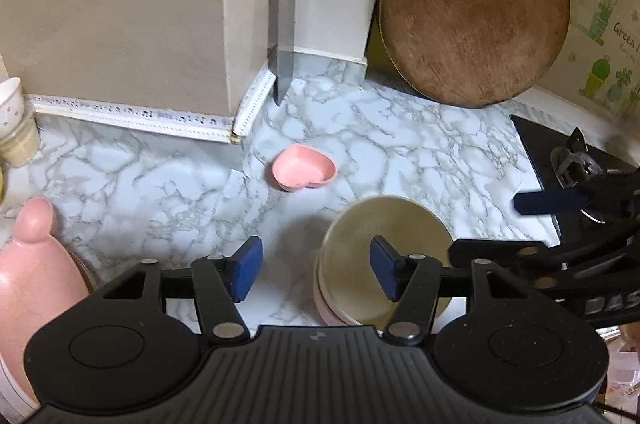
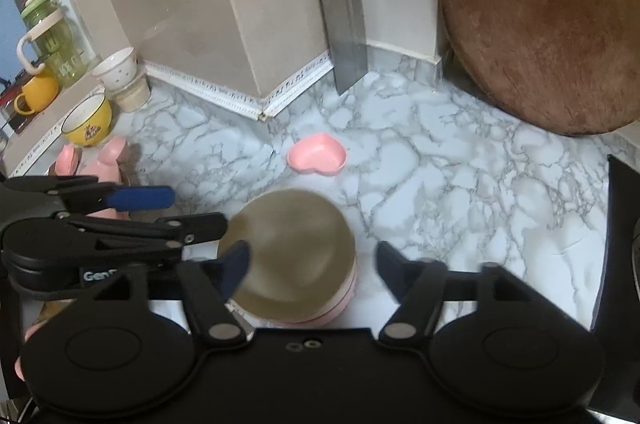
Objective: Organize plates and bowls
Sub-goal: 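Move both grippers to the rim of the pink heart-shaped dish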
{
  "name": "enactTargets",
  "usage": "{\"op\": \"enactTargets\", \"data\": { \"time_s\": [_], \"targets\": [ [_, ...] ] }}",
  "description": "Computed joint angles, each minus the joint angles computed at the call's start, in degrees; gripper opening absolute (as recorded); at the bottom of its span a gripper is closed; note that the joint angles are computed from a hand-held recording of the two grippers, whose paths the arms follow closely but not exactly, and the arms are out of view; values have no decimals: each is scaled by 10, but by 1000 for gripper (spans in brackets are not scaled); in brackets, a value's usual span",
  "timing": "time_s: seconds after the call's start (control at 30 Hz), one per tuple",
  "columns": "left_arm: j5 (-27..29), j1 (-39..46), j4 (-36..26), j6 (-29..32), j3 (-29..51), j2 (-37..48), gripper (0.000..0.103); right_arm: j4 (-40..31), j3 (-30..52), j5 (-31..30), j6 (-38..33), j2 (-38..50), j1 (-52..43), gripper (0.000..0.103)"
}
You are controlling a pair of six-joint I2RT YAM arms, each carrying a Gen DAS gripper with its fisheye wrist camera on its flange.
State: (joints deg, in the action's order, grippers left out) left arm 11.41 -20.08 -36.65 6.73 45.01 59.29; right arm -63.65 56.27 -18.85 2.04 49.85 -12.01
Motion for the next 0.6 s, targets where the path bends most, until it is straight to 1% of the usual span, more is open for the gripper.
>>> {"op": "enactTargets", "data": {
  "time_s": [0.03,0.07,0.1,0.13,0.23,0.33,0.43,0.6],
  "targets": [
    [0,4,4,3,1,-1,71,4,4,-1,-3,0,-4,89],
    [-2,7,9,3,2,-2,77,8,9,-2,-6,2,-7,90],
    [-2,10,13,1,4,1,77,11,13,-7,-9,7,-12,93],
    [2,14,16,-1,10,9,77,14,19,-14,-14,15,-19,98],
    [13,22,28,-11,30,42,77,36,30,-32,-27,46,-38,102],
    [1,20,53,-33,49,77,77,59,45,-49,-39,99,-59,103],
    [-3,18,66,-59,77,128,77,73,66,-79,-46,169,-85,103],
    [-13,10,87,-99,117,211,77,103,94,-108,-28,276,-104,103]
  ]
}}
